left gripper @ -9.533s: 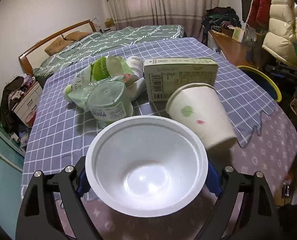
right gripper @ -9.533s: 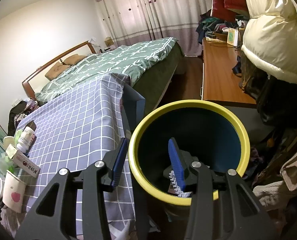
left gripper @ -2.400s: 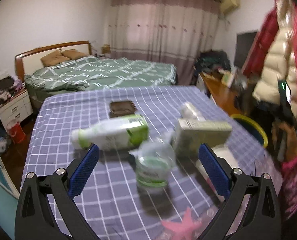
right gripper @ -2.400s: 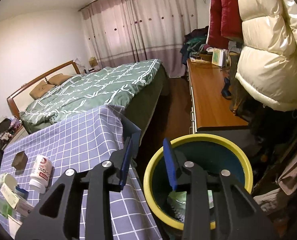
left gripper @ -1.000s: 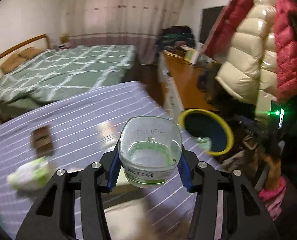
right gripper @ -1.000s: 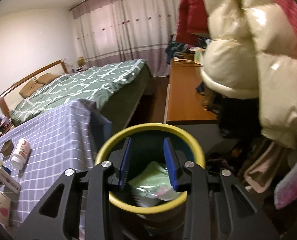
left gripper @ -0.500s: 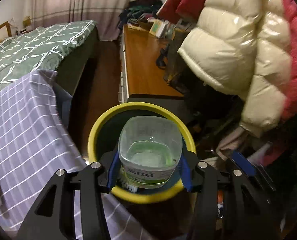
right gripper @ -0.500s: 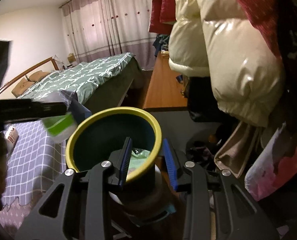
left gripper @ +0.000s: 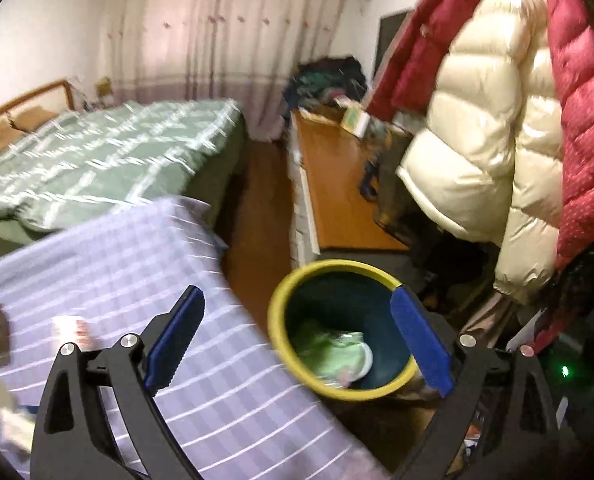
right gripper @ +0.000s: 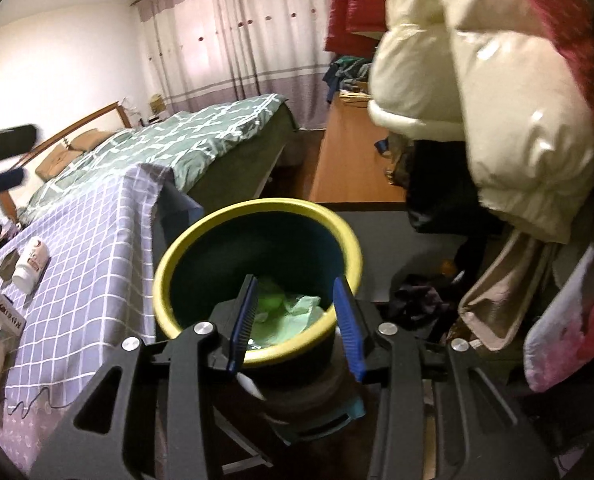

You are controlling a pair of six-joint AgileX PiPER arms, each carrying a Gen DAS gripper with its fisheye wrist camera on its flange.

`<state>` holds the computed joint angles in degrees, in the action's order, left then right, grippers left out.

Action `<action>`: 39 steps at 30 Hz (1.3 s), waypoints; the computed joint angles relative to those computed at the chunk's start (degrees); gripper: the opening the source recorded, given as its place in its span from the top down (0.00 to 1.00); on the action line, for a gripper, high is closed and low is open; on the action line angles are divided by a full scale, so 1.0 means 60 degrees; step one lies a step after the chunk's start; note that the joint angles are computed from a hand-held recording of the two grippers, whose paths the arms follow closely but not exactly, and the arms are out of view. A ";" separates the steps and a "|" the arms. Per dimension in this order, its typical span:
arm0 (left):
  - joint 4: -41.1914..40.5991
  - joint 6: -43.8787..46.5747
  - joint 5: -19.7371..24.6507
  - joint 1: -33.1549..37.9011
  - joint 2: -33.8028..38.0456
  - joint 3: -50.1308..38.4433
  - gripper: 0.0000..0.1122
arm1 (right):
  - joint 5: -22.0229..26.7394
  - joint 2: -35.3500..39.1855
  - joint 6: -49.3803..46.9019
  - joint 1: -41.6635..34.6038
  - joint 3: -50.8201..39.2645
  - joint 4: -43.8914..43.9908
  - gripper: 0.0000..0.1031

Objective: Collect trash
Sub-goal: 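Carry the clear plastic cup to the bin and open the left gripper, then grasp the white supplement bottle with the right gripper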

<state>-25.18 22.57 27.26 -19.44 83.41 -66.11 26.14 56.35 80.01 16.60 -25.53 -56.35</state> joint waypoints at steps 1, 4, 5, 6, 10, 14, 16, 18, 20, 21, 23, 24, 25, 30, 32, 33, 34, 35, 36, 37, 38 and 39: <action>-0.0444 0.0580 0.0026 0.0506 -0.0456 0.0320 0.16 | 0.0178 0.0129 0.0227 0.0302 -0.0107 -0.0133 0.63; -0.2043 0.2513 0.0303 0.2331 -0.1515 0.1074 0.16 | 0.0671 0.0594 0.0844 0.1203 -0.0485 -0.0511 0.63; -0.2785 0.3370 0.0498 0.3171 -0.1811 0.1306 0.15 | 0.0849 0.0731 0.0989 0.1493 -0.0618 -0.0578 0.63; -0.3251 0.3945 0.0735 0.3804 -0.1945 0.1363 0.15 | 0.1045 0.0994 0.1172 0.1871 -0.0853 -0.0670 0.63; -0.5528 0.6839 0.1498 0.6854 -0.2155 0.1846 0.14 | 0.1503 0.1839 0.1373 0.2896 -0.1695 -0.0707 0.63; -0.7062 0.8979 0.2083 0.9342 -0.1468 0.1903 0.13 | 0.1593 0.2882 0.1129 0.3741 -0.2814 -0.0418 0.63; -0.7773 0.9977 0.2203 1.0313 -0.0891 0.1834 0.13 | 0.1481 0.3421 0.0784 0.3932 -0.3460 -0.0166 0.63; -0.8382 1.0781 0.1902 1.0816 -0.0361 0.1748 0.13 | 0.1166 0.3998 0.0036 0.4004 -0.4245 0.0431 0.63; -0.8781 1.1351 0.1601 1.1155 0.0168 0.1601 0.13 | 0.0841 0.4376 -0.0963 0.3956 -0.4889 0.1245 0.63; -0.9065 1.1688 0.1429 1.1309 0.0439 0.1542 0.13 | 0.0633 0.4727 -0.1860 0.3911 -0.5459 0.1986 0.63; -0.9559 1.2156 0.1332 1.1635 0.0919 0.1425 0.13 | 0.0534 0.5318 -0.3335 0.3832 -0.6397 0.3262 0.63; -0.9573 1.2101 0.1397 1.1773 0.1137 0.1312 0.13 | 0.0571 0.5660 -0.4035 0.3804 -0.6925 0.3902 0.63; -0.9518 1.2020 0.1513 1.1908 0.1312 0.1197 0.13 | 0.0590 0.5922 -0.4582 0.3778 -0.7326 0.4405 0.63; -0.9461 1.1871 0.1421 1.2062 0.1616 0.1016 0.13 | 0.1061 0.7544 -0.7593 0.3563 -0.9726 0.7370 0.63; -0.9614 1.1999 0.1221 1.2001 0.1608 0.1080 0.13 | 0.1452 0.8095 -0.8287 0.3517 -1.0538 0.8100 0.63; -0.9691 1.2081 0.1100 1.1956 0.1616 0.1106 0.13 | 0.1756 0.8479 -0.8613 0.3492 -1.1101 0.8442 0.63; -0.9767 1.2137 0.0988 1.1889 0.1598 0.1149 0.13 | 0.2076 0.8851 -0.8838 0.3491 -1.1648 0.8656 0.63; -0.9784 1.2163 0.0968 1.1901 0.1619 0.1137 0.13 | 0.2427 0.9212 -0.8986 0.3511 -1.2182 0.8757 0.63; -0.9781 1.2160 0.0996 1.1904 0.1667 0.1115 0.13 | 0.2823 0.9575 -0.9041 0.3553 -1.2727 0.8757 0.63; -0.9779 1.2135 0.0969 1.1847 0.1633 0.1151 0.13 | 0.3118 0.9852 -0.9078 0.3564 -1.3157 0.8760 0.63; -0.9804 1.2186 0.0966 1.1821 0.1645 0.1164 0.13 | 0.3388 1.0127 -0.9110 0.3576 -1.3548 0.8766 0.62; -0.9826 1.2238 0.0950 1.1795 0.1604 0.1209 0.13 | 0.3657 1.0391 -0.9151 0.3582 -1.3912 0.8794 0.62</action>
